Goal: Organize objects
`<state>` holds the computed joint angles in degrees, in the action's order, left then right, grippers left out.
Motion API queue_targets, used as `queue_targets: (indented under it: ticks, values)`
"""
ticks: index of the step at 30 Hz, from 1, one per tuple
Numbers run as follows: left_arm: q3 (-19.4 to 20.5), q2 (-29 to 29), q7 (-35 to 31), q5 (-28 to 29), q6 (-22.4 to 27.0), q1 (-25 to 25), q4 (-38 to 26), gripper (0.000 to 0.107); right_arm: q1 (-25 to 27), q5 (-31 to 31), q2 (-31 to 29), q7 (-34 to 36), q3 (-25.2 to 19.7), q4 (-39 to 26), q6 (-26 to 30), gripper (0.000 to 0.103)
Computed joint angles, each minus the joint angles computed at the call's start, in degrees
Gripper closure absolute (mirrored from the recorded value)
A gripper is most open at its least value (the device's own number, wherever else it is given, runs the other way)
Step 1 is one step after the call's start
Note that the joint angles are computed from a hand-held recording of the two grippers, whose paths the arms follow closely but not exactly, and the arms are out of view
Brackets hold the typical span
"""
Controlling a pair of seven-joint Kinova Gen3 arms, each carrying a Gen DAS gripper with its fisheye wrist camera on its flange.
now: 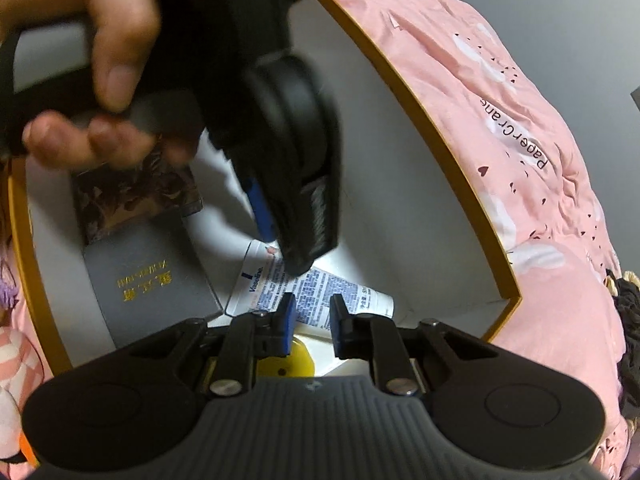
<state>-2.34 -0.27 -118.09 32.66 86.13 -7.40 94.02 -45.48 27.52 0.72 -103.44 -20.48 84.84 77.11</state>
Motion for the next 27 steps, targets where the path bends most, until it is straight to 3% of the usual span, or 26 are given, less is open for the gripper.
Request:
queue_targets:
  ticks: [11, 22, 27]
  values:
    - [0.3, 3.3, -0.5, 6.1, 5.0, -1.4, 1.0, 0.075, 0.9, 0.6, -1.0, -1.5, 0.1, 1.4, 1.6, 0.085]
    - [1.7, 3.7, 1.1, 8.1, 3.6, 0.1, 0.8, 0.076, 2.6, -0.8, -0.8, 3.1, 0.4, 0.6, 3.1, 0.089]
    - [0.5, 3.8, 0.0, 11.5, 5.6, -1.9, 0.6, 0.077, 1.8, 1.4, 0.4, 4.4, 0.5, 0.0, 4.9, 0.095]
